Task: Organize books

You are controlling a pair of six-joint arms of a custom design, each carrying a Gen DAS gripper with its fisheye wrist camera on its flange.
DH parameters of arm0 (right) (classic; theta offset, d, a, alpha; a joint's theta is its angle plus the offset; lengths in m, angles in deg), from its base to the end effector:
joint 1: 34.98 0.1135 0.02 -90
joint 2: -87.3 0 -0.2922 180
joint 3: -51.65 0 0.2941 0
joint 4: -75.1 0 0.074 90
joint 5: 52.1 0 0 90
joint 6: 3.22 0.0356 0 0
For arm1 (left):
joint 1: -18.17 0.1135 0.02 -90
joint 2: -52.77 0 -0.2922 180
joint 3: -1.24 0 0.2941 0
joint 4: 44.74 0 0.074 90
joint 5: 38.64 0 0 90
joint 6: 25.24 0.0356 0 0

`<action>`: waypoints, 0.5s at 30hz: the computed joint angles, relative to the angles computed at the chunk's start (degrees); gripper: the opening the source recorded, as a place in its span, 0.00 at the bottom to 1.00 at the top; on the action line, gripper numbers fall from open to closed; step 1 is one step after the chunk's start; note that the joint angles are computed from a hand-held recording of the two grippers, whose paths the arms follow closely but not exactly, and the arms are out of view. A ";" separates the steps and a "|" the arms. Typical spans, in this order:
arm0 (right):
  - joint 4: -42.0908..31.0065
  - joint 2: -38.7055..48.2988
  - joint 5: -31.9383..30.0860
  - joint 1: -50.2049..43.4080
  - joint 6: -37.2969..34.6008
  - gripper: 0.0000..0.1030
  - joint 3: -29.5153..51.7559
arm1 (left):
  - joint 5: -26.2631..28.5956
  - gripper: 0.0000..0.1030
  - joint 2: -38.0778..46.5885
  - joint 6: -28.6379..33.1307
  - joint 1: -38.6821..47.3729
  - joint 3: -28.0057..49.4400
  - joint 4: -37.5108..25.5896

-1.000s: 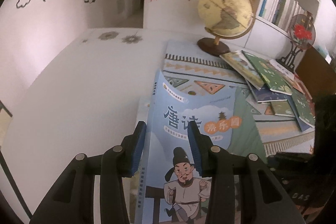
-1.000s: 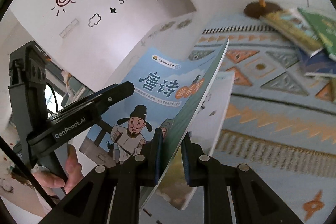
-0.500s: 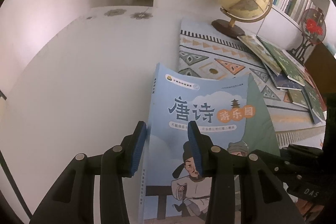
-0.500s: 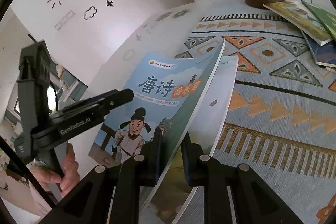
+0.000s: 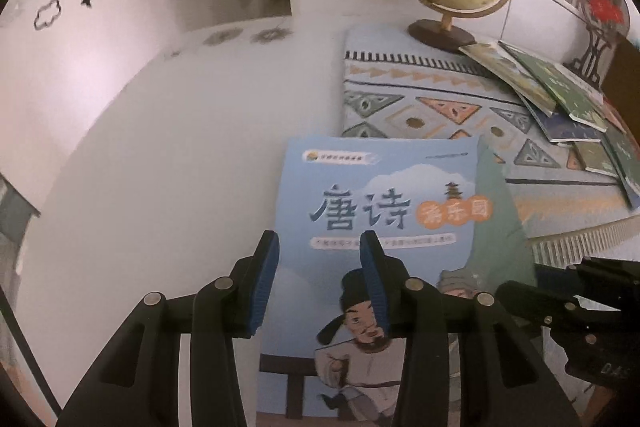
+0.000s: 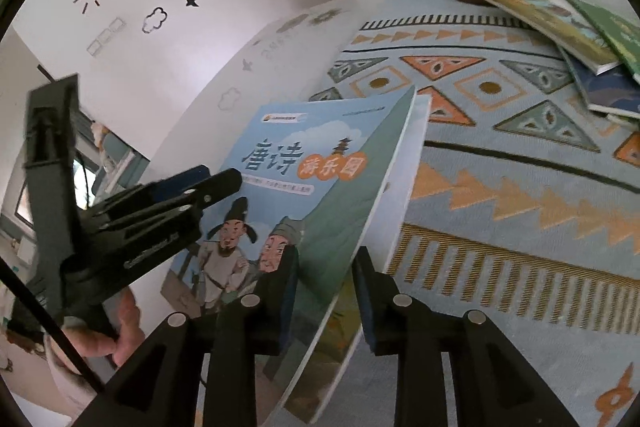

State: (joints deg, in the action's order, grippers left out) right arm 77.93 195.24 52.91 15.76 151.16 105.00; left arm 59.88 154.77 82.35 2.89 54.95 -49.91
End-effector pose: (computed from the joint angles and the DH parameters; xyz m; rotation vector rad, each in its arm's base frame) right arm 0.2270 0.2632 0.0667 0.4125 2.4823 0.5578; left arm 0.3280 -0.0951 0.0920 0.7652 2.3770 -0.1693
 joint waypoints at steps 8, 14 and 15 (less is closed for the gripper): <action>-2.36 -13.13 8.69 0.34 -2.10 0.26 -7.69 | -4.54 0.38 -3.61 -1.96 -6.15 -0.37 -0.04; -7.03 -26.75 11.18 -1.52 -2.18 0.26 -15.72 | -6.22 0.38 -5.43 -5.54 -12.00 0.98 -2.10; -7.88 -30.10 11.61 -2.05 -2.22 0.26 -17.77 | -6.95 0.38 -5.49 -6.30 -13.60 1.67 -2.73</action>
State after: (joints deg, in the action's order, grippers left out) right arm 70.05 165.14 64.52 13.71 148.94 87.24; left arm 52.93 149.28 76.05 -10.71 56.62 -52.64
